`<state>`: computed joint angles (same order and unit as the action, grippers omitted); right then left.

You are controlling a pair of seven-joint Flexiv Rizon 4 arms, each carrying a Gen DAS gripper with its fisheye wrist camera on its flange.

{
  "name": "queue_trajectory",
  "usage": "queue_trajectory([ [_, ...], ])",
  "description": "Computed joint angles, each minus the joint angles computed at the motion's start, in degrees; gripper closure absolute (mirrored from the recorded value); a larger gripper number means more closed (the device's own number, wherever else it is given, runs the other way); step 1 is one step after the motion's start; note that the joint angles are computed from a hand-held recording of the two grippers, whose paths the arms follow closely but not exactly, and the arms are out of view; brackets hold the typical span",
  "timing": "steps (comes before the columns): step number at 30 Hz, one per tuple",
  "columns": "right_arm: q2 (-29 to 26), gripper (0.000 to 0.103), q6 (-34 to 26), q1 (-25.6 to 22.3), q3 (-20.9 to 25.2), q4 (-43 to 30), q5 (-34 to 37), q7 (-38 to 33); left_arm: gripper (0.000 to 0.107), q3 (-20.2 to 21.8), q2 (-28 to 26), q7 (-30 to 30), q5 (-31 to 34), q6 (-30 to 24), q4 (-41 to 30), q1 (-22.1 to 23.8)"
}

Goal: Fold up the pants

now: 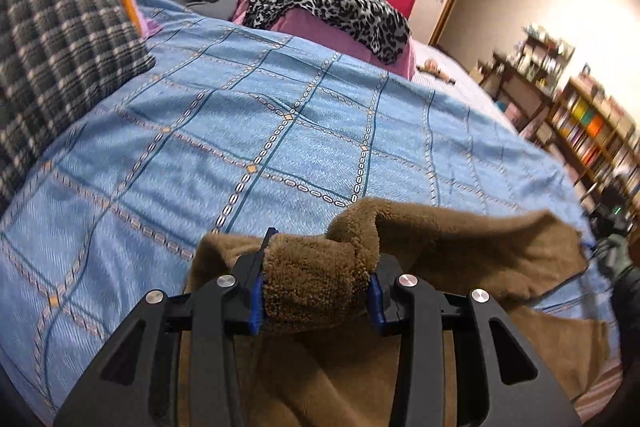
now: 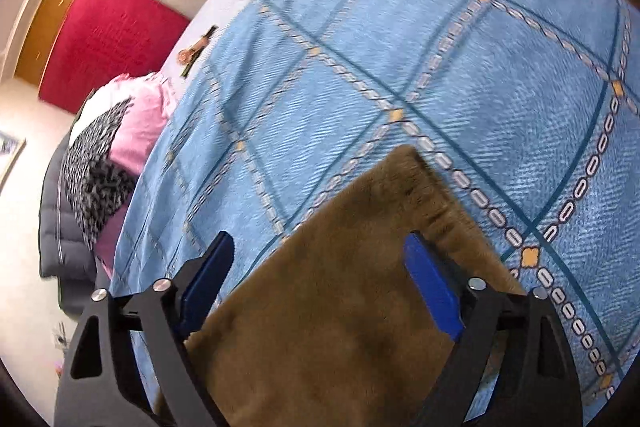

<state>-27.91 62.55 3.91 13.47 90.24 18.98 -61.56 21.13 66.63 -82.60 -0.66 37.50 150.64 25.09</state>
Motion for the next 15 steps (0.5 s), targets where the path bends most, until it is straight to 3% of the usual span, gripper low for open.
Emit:
queue_trajectory([
  [5, -0.3, 0.028, -0.4, -0.7, -0.1, 0.1, 1.0, 0.5, 0.068, 2.6, 5.3, 0.3, 1.4, -4.2, 0.4, 1.3],
  [9, 0.0, 0.029, -0.1, -0.2, -0.6, 0.6, 0.5, 1.6, 0.069, 4.3, 7.9, 1.2, 2.0, -6.2, 1.0, 1.7],
  [15, 0.6, 0.039, -1.1, -0.4, -1.2, 1.4, 0.0, 4.0, 0.069, 7.1, 10.5, 2.0, 2.2, -7.9, 2.2, 3.5],
])
